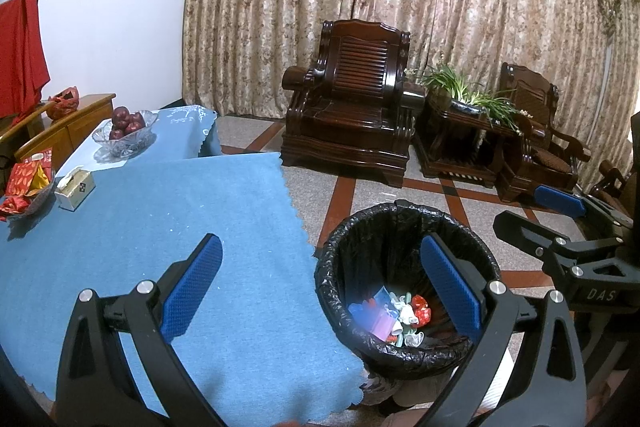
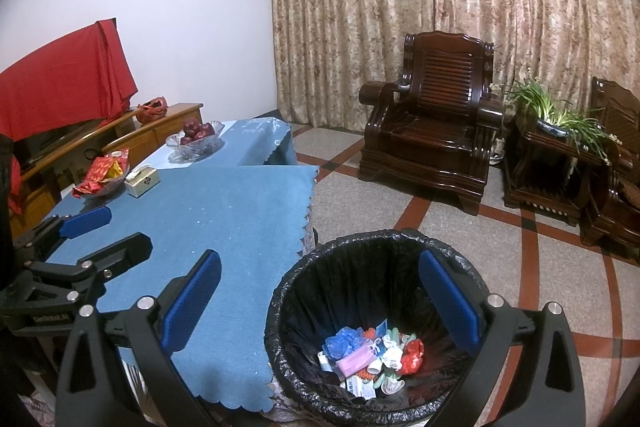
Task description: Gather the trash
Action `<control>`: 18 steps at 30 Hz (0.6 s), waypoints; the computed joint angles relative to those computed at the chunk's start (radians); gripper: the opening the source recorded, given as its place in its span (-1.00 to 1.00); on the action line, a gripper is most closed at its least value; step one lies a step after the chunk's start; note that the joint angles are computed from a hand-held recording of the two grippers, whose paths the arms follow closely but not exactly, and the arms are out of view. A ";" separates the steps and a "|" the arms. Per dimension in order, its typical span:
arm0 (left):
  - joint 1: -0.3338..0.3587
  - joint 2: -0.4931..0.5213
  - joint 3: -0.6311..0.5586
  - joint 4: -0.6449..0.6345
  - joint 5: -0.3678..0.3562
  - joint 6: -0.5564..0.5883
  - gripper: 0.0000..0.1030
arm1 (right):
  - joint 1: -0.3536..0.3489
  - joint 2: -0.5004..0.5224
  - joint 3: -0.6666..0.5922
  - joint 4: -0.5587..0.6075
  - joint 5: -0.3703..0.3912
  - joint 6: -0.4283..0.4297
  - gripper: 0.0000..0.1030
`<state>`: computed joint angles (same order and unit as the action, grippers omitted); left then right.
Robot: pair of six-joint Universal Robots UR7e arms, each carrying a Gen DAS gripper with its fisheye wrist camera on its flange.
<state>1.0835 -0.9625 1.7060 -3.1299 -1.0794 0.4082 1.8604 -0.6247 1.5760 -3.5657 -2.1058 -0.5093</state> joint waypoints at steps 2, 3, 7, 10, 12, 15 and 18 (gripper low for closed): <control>0.000 0.000 0.000 0.001 0.000 -0.001 0.88 | 0.001 0.000 0.000 0.000 -0.001 0.001 0.88; 0.001 -0.002 -0.001 0.007 0.000 -0.003 0.88 | 0.002 0.003 0.000 -0.002 -0.002 0.001 0.88; 0.004 -0.006 -0.001 0.009 -0.001 -0.001 0.88 | 0.004 0.003 0.003 -0.003 -0.004 0.004 0.88; 0.005 -0.007 -0.001 0.012 -0.001 0.002 0.89 | 0.004 0.003 0.002 -0.002 -0.004 0.005 0.88; 0.005 -0.007 -0.001 0.012 0.001 0.002 0.89 | 0.003 0.004 0.002 -0.003 -0.003 0.005 0.88; 0.005 -0.008 -0.002 0.015 0.000 0.000 0.89 | 0.004 0.005 0.009 -0.006 -0.004 0.007 0.88; 0.008 -0.007 -0.002 0.013 0.000 0.003 0.89 | 0.003 0.005 0.012 -0.007 -0.005 0.011 0.88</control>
<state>1.0912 -0.9695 1.7036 -3.1174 -1.0791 0.4110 1.8636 -0.6194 1.5876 -3.5724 -2.1107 -0.4988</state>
